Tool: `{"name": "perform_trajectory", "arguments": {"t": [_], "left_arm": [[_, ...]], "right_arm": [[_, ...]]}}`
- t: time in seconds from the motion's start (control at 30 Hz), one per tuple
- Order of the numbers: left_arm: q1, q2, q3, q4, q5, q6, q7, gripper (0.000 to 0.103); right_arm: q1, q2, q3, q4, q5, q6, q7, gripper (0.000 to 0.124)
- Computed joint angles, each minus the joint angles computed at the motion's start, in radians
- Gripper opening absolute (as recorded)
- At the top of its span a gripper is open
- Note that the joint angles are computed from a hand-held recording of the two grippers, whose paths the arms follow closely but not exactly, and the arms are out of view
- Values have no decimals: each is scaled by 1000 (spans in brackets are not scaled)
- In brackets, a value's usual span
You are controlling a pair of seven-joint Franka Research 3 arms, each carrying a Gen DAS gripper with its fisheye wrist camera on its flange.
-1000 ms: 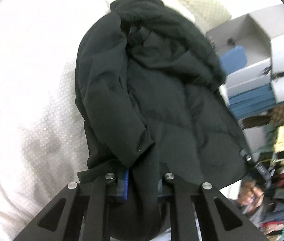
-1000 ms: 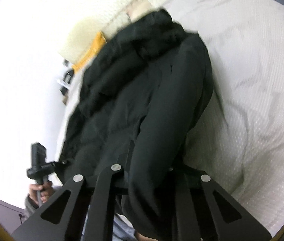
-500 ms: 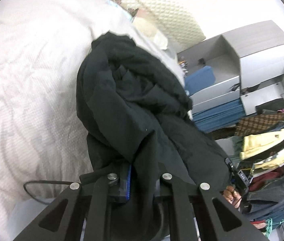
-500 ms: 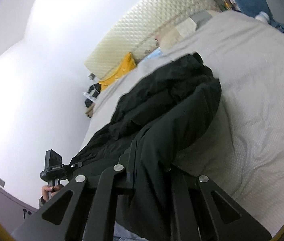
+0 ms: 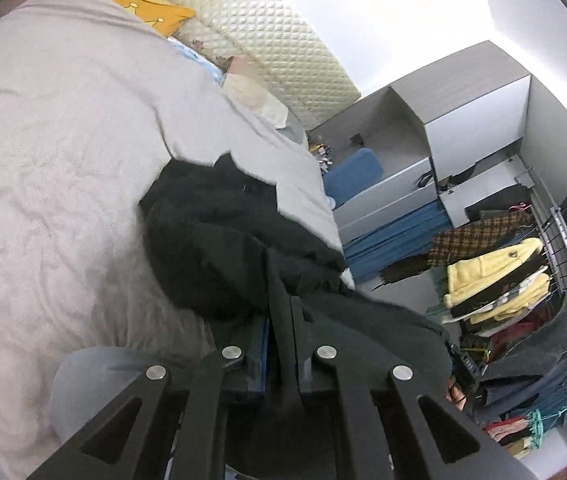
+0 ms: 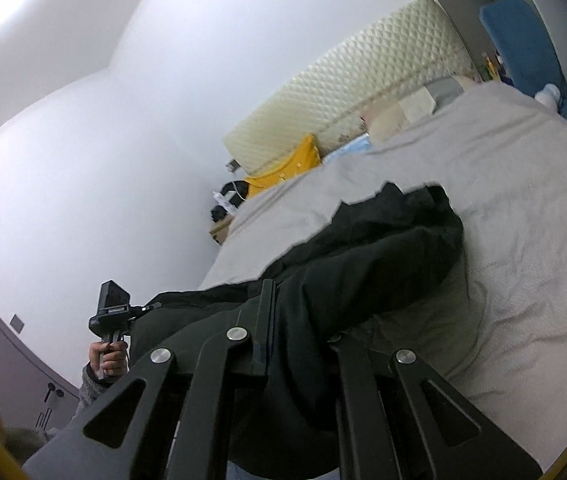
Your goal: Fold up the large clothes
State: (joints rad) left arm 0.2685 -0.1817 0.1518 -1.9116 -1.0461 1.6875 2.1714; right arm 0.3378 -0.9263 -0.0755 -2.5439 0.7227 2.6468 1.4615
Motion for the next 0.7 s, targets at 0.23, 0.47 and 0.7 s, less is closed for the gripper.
{"name": "perform_trajectory", "arguments": {"t": [0.23, 0.47, 0.7], "left_arm": [[-20, 29, -22, 51, 9, 61, -28, 7], [-52, 195, -117, 295, 110, 191, -124, 7], [-103, 424, -238, 597, 356, 334, -300, 7]], "right_arm": [[-11, 58, -17, 53, -16, -30, 13, 7], [-34, 310, -101, 247, 39, -59, -15, 7], [-127, 663, -126, 524, 101, -143, 37, 7]]}}
